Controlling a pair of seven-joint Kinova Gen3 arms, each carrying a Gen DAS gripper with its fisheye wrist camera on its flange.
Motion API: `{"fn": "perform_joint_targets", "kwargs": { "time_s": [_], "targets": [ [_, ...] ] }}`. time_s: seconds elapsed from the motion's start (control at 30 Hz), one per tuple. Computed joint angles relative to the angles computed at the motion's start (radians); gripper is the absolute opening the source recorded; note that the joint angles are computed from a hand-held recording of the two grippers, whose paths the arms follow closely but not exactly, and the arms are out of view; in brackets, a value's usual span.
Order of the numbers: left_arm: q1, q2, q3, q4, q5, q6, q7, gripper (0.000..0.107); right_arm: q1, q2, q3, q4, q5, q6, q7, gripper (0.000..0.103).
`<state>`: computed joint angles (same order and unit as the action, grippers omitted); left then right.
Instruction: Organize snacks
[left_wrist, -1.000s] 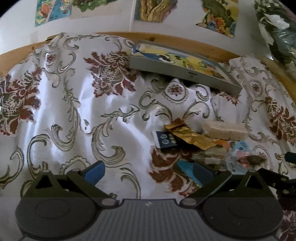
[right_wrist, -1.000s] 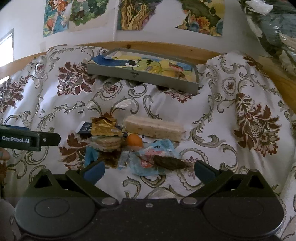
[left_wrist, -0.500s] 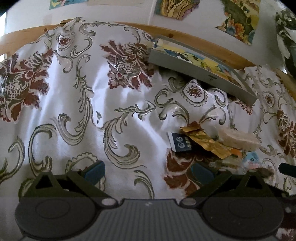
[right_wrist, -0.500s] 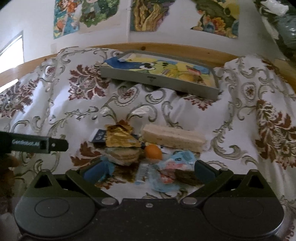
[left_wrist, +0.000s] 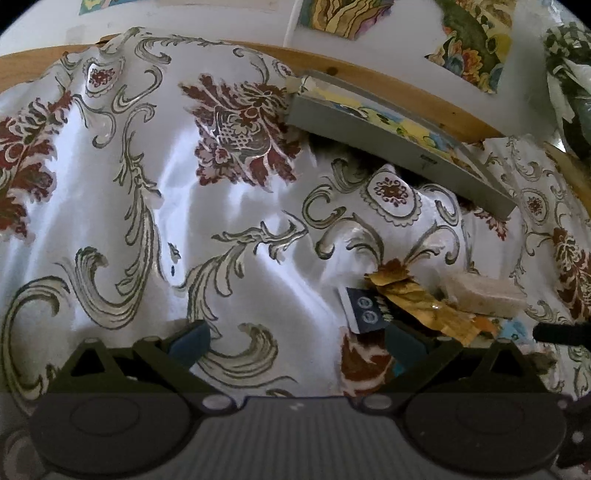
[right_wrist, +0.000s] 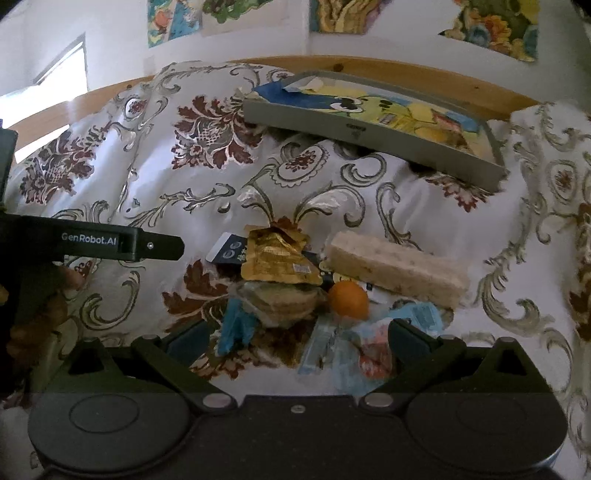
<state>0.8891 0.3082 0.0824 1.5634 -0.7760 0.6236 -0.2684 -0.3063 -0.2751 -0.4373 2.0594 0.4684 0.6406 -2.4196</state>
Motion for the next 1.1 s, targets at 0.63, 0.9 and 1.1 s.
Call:
{"fn": "perform_joint_targets", "kwargs": {
  "time_s": [0.63,0.9,1.1],
  "targets": [
    [0.008,0.0,-0.011,0.022,-0.009,-0.065,-0.047,0.103,-0.104,0.141,0.09,-0.052,0.063,-0.033,0.081,0.074],
    [0.01,-0.004,-0.012,0.028,-0.008,-0.078,-0.056,0.103,-0.122,0.131,0.114,-0.052,0.037,-0.026,0.101,0.059],
    [0.0,-0.009,-0.001,0.033,0.005,-0.094,-0.096,0.103,-0.106,0.081,0.115,-0.027,-0.025,-0.035,0.128,0.053]
  ]
}}
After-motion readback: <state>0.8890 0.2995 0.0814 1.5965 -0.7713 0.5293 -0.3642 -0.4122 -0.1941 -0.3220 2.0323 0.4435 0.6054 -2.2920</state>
